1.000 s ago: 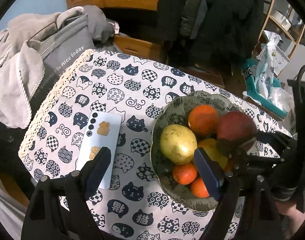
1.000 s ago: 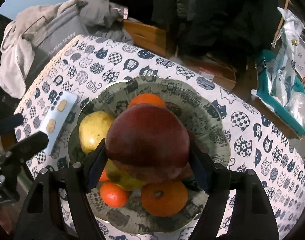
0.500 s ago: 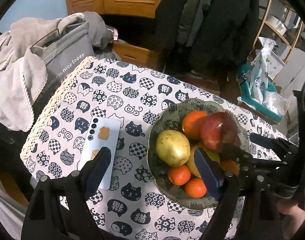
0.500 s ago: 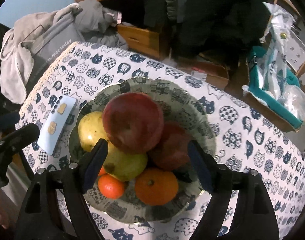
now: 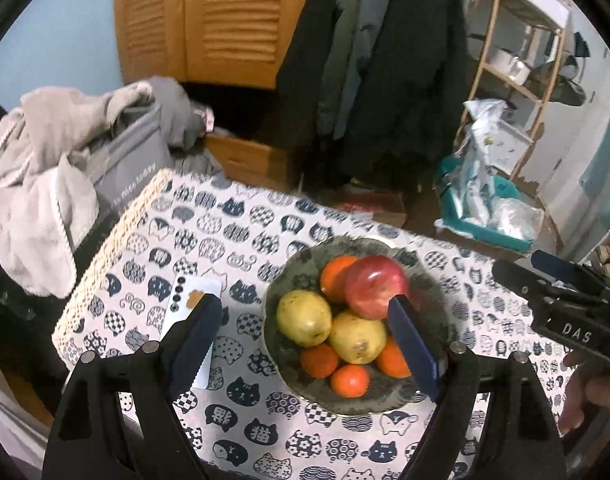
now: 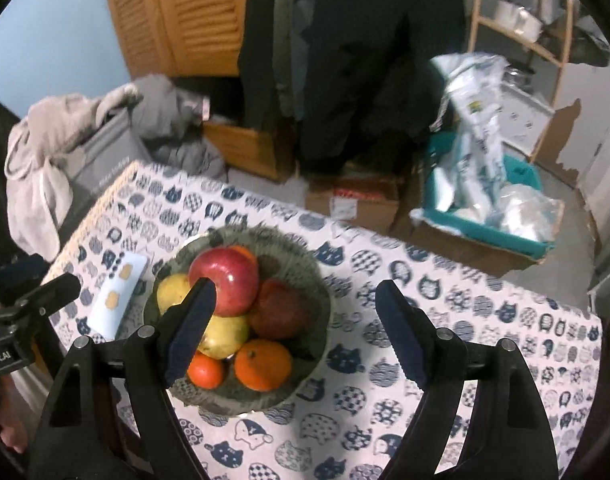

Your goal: Organize fruits

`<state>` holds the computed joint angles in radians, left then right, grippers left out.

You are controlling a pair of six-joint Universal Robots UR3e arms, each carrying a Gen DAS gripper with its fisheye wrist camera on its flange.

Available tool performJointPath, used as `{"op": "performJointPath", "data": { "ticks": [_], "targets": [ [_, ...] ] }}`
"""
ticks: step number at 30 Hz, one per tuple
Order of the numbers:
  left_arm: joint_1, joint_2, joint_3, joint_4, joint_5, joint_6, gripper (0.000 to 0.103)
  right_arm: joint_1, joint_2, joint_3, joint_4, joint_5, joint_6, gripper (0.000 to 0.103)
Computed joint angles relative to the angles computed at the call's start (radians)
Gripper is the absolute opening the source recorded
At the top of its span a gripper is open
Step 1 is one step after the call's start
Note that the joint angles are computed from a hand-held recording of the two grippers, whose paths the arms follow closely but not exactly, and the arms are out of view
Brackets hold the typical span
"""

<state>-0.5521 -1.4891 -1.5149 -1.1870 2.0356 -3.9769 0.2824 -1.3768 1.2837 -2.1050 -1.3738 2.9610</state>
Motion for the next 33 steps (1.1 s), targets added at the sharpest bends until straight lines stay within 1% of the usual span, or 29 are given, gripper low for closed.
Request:
{"op": "performJointPath", "data": {
  "ticks": [9,12,14,15,17,21,25,30,33],
  "targets": [
    [-0.126,-0.094,0.224,-0.067,0.128,0.004,0.088,-0.117,-0.208,0.076,0.023,0.053,-0.010,0.083],
    [-0.168,-0.122,0.298,-0.094,0.173,-0.003,0.091,-0.152,-0.264,0.088,0.037,0.074,-0.021,0.083],
    [-0.190,-0.139,0.338,-0.107,0.198,-0.006,0.095,-0.174,-0.305,0.098,0.046,0.081,-0.033,0.083],
    [-0.206,-0.151,0.366,-0.118,0.218,-0.007,0.096,-0.186,-0.323,0.100,0.051,0.086,-0.038,0.083],
    [-0.237,-0.176,0.422,-0.142,0.260,-0.011,0.101,-0.208,-0.359,0.108,0.061,0.101,-0.047,0.083],
    [-0.291,-0.225,0.525,-0.186,0.336,-0.017,0.102,-0.259,-0.434,0.138,0.074,0.129,-0.075,0.083],
    [-0.319,-0.257,0.587,-0.205,0.373,-0.016,0.102,-0.335,-0.511,0.164,0.090,0.180,-0.099,0.084],
    [-0.335,-0.298,0.647,-0.220,0.381,-0.015,0.102,-0.427,-0.588,0.182,0.119,0.247,-0.124,0.084],
    [-0.348,-0.322,0.687,-0.236,0.388,-0.015,0.102,-0.456,-0.624,0.199,0.121,0.256,-0.144,0.084]
  ]
}}
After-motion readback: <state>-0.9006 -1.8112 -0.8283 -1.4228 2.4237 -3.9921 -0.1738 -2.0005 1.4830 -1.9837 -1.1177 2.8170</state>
